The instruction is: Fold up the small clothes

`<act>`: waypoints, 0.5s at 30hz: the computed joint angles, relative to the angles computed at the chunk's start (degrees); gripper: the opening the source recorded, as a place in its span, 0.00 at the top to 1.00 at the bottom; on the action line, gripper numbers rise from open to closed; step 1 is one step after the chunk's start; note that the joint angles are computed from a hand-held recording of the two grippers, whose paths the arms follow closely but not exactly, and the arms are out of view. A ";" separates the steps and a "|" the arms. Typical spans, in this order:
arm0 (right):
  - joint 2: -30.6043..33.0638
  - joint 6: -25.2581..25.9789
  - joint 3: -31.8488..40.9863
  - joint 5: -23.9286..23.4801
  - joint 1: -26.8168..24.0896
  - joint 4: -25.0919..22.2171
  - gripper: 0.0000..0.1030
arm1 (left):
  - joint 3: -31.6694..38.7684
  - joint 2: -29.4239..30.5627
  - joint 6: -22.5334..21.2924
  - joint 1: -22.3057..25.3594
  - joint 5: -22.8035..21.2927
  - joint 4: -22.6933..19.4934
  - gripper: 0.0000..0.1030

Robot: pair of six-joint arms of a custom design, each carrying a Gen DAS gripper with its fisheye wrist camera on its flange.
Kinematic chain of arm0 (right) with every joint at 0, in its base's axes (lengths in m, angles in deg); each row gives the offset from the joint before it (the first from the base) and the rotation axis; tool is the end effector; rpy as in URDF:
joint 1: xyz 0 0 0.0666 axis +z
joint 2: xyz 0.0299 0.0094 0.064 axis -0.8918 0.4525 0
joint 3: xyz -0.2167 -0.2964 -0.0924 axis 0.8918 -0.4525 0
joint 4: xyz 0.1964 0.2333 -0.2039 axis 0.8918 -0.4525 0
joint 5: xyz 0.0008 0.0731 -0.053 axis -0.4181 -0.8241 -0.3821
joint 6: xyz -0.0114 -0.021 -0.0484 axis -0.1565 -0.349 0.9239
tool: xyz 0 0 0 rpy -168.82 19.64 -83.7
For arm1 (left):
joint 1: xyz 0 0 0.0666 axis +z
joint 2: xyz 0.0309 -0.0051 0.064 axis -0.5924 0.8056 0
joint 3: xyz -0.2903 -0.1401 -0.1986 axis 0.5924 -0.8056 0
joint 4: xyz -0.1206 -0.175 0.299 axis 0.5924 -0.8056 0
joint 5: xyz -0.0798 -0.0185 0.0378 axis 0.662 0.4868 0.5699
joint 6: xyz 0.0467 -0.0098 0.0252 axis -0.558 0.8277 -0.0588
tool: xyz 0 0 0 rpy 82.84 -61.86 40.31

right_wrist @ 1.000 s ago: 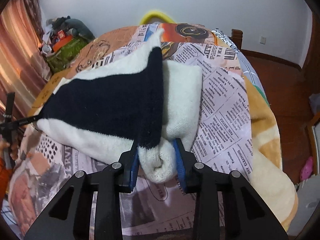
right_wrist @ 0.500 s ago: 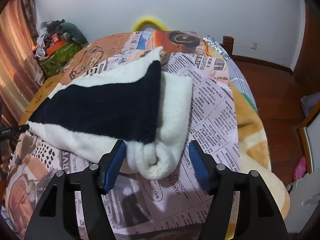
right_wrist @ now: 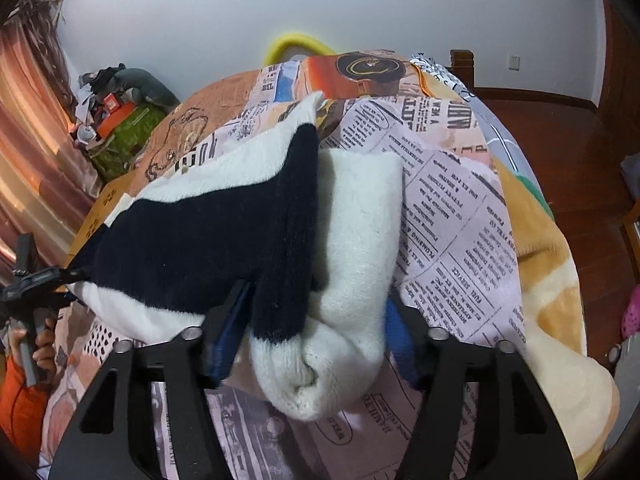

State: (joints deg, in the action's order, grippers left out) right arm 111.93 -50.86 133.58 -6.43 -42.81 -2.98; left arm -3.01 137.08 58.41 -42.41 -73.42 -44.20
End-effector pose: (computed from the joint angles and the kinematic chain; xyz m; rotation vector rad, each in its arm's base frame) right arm 0.4624 0.1753 0.3388 -0.0709 2.4694 0.4693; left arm 0.5157 -0.0631 0.2975 -0.5009 2.6150 -0.5071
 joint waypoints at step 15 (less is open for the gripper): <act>-2.79 5.83 0.02 1.44 2.22 -5.74 0.73 | -8.57 -10.86 -6.23 1.11 -5.58 0.79 0.72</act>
